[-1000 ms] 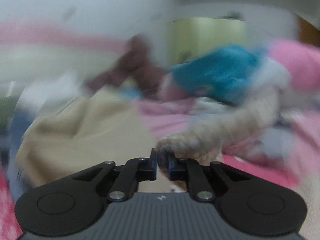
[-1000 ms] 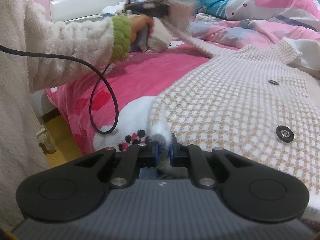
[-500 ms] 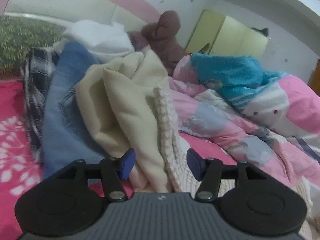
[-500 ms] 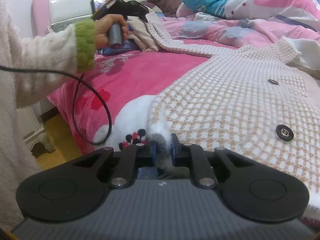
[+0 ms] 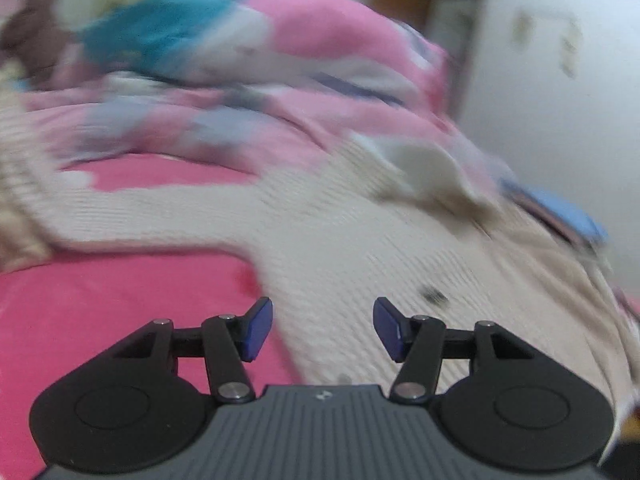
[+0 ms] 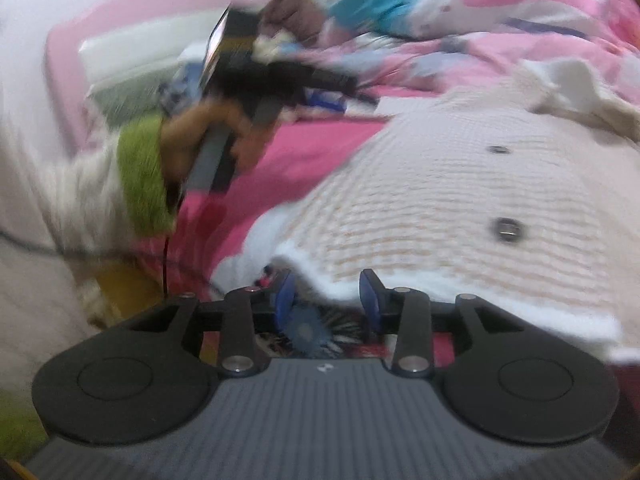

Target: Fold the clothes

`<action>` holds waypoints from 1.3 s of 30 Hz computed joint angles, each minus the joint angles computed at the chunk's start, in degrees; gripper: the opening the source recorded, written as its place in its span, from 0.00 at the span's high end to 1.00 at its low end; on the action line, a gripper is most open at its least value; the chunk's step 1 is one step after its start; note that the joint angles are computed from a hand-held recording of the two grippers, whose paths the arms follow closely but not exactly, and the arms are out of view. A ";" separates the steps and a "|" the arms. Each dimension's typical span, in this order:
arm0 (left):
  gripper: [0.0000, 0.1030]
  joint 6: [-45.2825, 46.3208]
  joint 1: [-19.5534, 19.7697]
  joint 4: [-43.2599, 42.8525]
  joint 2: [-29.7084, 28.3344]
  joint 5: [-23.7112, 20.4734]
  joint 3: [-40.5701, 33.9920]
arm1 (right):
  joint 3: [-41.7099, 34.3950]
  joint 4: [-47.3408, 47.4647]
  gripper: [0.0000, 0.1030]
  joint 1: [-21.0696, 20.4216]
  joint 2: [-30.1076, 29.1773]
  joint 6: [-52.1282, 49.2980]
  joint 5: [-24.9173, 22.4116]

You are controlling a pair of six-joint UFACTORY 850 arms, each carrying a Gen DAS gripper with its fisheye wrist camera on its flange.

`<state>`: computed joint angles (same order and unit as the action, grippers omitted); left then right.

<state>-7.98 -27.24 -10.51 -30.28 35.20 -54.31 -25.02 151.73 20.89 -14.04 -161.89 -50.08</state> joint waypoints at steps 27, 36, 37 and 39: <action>0.50 8.97 6.07 -8.76 -20.32 -12.88 -28.45 | -28.85 -5.23 0.69 -7.35 -9.27 19.39 21.98; 0.47 12.34 5.41 -10.47 -20.16 -10.00 -27.15 | -63.91 -16.45 0.73 -4.91 -34.66 29.33 32.20; 0.47 12.21 5.46 -10.32 -20.29 -10.01 -27.31 | -65.69 -12.91 0.73 -4.72 -36.73 25.03 33.01; 0.47 11.66 5.56 -9.77 -20.55 -10.00 -27.62 | -69.54 -5.12 0.76 -4.35 -40.97 15.77 34.55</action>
